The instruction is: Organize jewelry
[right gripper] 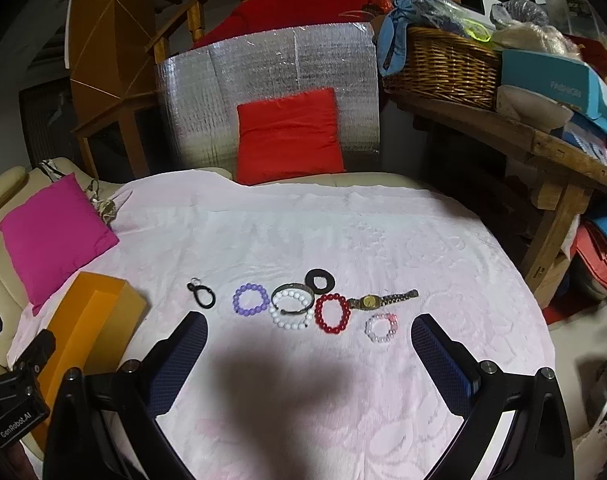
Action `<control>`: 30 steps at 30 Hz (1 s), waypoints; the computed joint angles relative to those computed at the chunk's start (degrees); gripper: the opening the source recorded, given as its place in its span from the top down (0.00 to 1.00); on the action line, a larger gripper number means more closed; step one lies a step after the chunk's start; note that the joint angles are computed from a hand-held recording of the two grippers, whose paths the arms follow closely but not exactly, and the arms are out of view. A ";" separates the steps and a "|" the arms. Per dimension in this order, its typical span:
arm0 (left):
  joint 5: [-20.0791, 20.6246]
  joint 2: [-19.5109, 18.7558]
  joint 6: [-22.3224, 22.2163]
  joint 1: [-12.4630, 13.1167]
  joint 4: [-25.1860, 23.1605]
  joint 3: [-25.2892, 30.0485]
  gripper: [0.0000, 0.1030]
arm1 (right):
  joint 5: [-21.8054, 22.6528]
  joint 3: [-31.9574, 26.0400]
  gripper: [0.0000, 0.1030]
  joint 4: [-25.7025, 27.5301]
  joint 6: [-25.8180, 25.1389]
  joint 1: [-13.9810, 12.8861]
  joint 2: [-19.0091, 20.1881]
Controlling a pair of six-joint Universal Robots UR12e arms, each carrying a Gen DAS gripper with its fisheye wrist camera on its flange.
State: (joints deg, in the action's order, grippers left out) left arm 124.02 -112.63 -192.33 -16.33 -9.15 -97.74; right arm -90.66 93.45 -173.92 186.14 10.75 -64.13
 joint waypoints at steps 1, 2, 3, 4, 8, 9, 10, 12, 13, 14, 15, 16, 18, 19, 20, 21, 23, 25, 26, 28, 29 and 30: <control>-0.06 -0.54 -0.01 0.07 -0.67 0.68 0.00 | 0.23 -0.44 0.00 0.26 0.10 -0.16 0.39; -0.09 -1.05 0.05 0.14 -1.36 1.37 0.00 | 0.53 -1.02 0.00 0.64 0.19 -0.36 0.89; -0.27 -1.49 0.07 0.24 -1.44 1.75 0.00 | 0.85 -1.72 0.00 1.11 0.33 -0.61 1.51; -0.41 -2.11 0.21 0.29 -1.85 2.47 0.00 | 1.09 -2.18 0.00 1.45 0.47 -0.80 1.92; -1.62 -4.46 1.08 0.64 -2.91 5.10 0.00 | 3.27 -3.70 0.00 2.23 0.92 -2.03 3.47; -2.63 -5.14 1.23 0.96 -2.95 5.83 0.00 | 4.44 -3.91 0.00 2.26 1.10 -2.48 3.78; -3.99 -5.83 1.03 1.37 -3.12 6.56 0.00 | 6.32 -4.12 0.00 2.35 1.53 -3.15 4.15; -6.96 -7.32 0.47 2.45 -3.58 8.26 0.00 | 9.19 -4.29 0.00 2.07 3.07 -4.34 4.87; -8.96 -8.07 -0.37 3.10 -4.63 9.32 0.00 | 9.96 -4.48 0.00 2.26 3.62 -4.68 5.16; -11.28 -8.78 -1.71 3.76 -6.44 10.53 0.00 | 11.06 -4.79 0.00 3.09 4.31 -5.17 5.50; -13.02 -9.43 -2.86 4.19 -7.68 11.57 0.00 | 12.49 -5.27 0.00 4.59 5.40 -5.77 5.88; -14.71 -10.11 -3.60 4.58 -8.15 12.42 0.00 | 13.43 -5.53 0.00 5.36 6.23 -6.12 6.10; -16.50 -11.74 -4.59 4.94 -10.78 14.77 0.00 | 16.07 -6.13 0.00 6.95 8.62 -7.06 6.61; -17.09 -12.60 -4.95 5.01 -11.94 15.93 0.00 | 16.55 -6.21 0.00 7.17 9.28 -7.30 6.73; -18.50 -13.34 -5.28 5.22 -12.83 16.87 0.00 | 17.30 -6.32 0.00 7.51 10.04 -7.59 6.89; -19.22 -13.86 -5.91 5.37 -14.30 17.69 0.00 | 18.05 -6.51 0.00 8.02 10.26 -7.79 7.10; -20.02 -15.26 -7.64 5.49 -16.90 19.56 0.00 | 19.22 -6.70 0.00 9.07 10.56 -8.09 7.29; -20.11 -16.22 -7.59 5.42 -18.20 20.68 0.01 | 19.73 -6.59 0.02 9.02 11.33 -8.38 7.41; -20.02 -16.84 -7.11 5.33 -18.90 21.37 0.02 | 19.79 -6.56 0.03 9.08 11.47 -8.51 7.45; -21.92 -17.41 -6.37 5.56 -18.75 21.75 0.16 | 20.01 -6.59 0.07 9.47 11.71 -8.76 7.53; -23.13 -17.93 -5.83 5.72 -19.33 22.28 0.21 | 20.25 -6.54 0.07 9.57 12.12 -8.91 7.58; -23.77 -18.21 -5.57 5.87 -19.77 22.53 0.33 | 20.45 -6.54 0.08 9.74 12.39 -9.03 7.62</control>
